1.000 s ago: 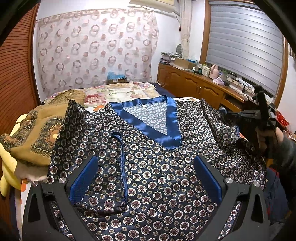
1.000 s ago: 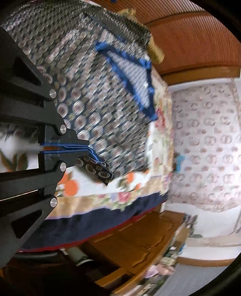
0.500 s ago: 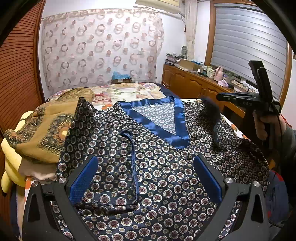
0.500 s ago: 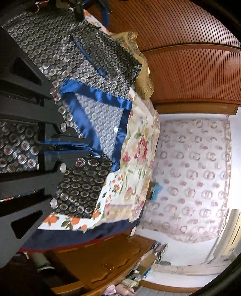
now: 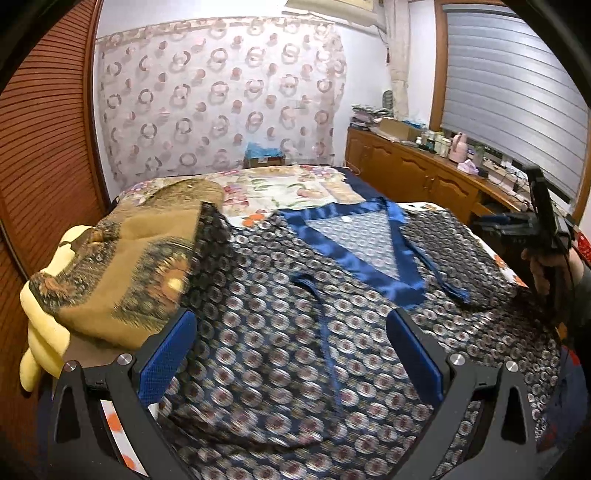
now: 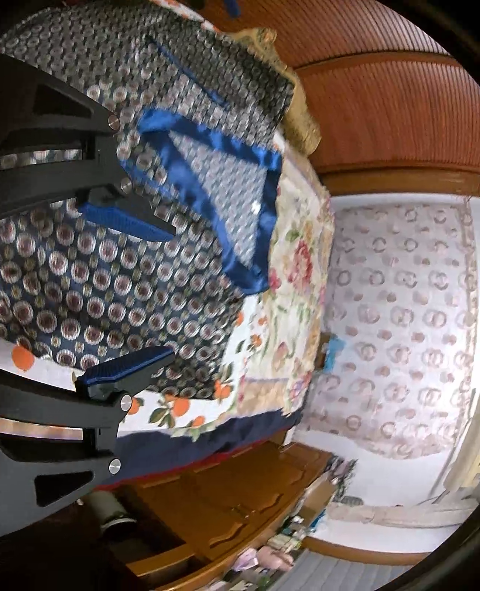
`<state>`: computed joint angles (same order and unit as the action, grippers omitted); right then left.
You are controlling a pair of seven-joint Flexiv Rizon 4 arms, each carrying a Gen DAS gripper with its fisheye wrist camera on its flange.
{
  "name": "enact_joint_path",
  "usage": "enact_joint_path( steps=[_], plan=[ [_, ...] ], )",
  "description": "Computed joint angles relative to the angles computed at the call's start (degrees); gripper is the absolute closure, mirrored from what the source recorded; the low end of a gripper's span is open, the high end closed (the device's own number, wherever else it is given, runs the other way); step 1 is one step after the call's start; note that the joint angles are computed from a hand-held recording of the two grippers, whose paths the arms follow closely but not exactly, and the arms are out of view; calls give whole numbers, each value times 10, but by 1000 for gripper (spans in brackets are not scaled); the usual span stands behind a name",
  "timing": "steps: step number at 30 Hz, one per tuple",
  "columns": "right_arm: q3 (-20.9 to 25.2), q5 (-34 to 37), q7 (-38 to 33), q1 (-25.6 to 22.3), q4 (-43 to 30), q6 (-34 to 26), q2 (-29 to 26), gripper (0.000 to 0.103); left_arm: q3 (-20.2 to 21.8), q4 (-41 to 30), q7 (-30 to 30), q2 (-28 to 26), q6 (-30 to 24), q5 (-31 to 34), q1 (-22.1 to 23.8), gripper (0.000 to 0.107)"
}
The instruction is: Fold small clothes
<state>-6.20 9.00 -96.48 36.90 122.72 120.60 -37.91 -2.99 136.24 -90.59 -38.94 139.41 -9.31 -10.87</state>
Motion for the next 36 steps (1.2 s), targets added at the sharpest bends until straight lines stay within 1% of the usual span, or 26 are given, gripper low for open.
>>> enact_joint_path(
  steps=[3,6,8,10,11,14,17,20,22,23,27,30,36],
  plan=[
    [-17,7,15,7,-30,-31,-22,42,3,-13,7,1,-19,6,16,7],
    [-32,2,34,11,-54,-56,-38,42,-6,-31,5,1,-48,29,47,10],
    [-36,-11,47,3,-68,-72,-44,42,-12,-46,3,0,-71,45,68,15],
    [-49,-21,58,6,-83,-84,-53,42,-12,-60,5,-1,-93,48,77,21],
    [-55,-25,62,8,-86,-86,-56,42,-12,-66,6,-1,-104,49,81,24],
    [-59,-42,73,0,-100,-94,-63,42,-11,-83,11,0,-127,49,88,27],
    [-75,-51,82,9,-118,-100,-76,42,-8,-96,18,0,-149,46,93,30],
    [-94,-54,91,21,-133,-106,-88,42,-11,-109,23,-2,-172,48,103,36],
    [-102,-57,95,22,-145,-105,-98,42,-18,-115,23,-3,-185,55,116,40],
    [-103,-59,97,20,-148,-105,-101,42,-21,-117,23,-4,-189,60,122,44],
    [-93,-74,107,1,-166,-115,-109,42,-38,-131,25,-7,-217,74,145,57],
    [-91,-84,116,-7,-171,-125,-111,42,-40,-140,30,-8,-234,75,147,60],
    [-131,-81,128,27,-171,-128,-122,42,-31,-154,42,-9,-255,63,135,60]
  ],
)
